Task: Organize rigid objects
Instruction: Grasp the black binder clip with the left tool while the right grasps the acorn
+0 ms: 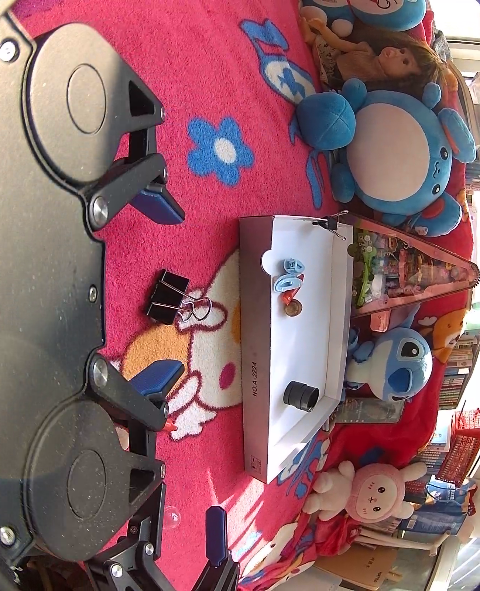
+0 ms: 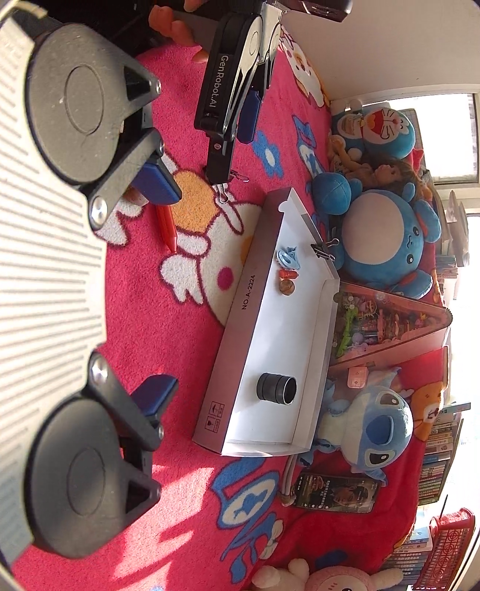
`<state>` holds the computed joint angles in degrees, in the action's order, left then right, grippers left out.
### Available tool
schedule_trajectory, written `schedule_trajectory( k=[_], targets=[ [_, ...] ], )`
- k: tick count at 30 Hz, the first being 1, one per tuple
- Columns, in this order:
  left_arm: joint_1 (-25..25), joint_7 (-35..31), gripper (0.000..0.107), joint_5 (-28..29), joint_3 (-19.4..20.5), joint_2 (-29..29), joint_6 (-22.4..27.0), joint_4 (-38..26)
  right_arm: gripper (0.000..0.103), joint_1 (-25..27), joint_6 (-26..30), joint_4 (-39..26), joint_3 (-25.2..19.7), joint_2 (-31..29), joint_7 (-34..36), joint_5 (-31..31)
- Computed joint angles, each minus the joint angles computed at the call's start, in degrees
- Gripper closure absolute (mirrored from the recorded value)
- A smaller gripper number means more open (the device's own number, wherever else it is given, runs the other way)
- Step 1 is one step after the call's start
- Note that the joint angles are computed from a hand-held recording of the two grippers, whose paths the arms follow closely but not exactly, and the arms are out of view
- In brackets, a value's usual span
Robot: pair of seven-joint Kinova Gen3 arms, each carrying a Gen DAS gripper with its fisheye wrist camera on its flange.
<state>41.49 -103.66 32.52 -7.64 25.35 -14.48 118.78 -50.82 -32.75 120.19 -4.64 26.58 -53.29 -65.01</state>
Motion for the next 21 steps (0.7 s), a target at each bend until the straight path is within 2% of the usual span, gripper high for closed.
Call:
schedule_trajectory(
  k=[6, 10, 12, 15, 21],
  targets=[
    [-0.1, -0.09, 0.033, -0.48, 0.69, 0.64, -1.31, 0.36, 0.001, -0.23, -0.26, 1.17, -0.92, 0.4, -5.23, 2.99],
    [3.45, -2.77, 0.034, 4.18, -1.55, 2.27, -6.77, 0.87, 0.001, -1.31, 0.61, 1.13, -0.6, 1.01, -5.69, 3.52],
    [1.68, -3.68, 0.034, 4.19, 0.47, 2.39, -7.65, 0.86, 0.001, -2.07, -0.45, 1.42, -0.61, 1.5, -6.62, 4.63],
    [-3.78, -0.73, 0.034, -0.45, 5.97, 2.26, -8.48, 1.42, 0.004, -2.13, -1.12, 1.7, -1.1, 2.1, -9.56, 7.25],
    [-4.81, 0.2, 0.037, -2.14, 6.73, 3.19, -7.26, 0.56, 0.015, -3.08, -3.01, 2.02, -1.13, 3.88, -14.96, 11.46]
  ],
)
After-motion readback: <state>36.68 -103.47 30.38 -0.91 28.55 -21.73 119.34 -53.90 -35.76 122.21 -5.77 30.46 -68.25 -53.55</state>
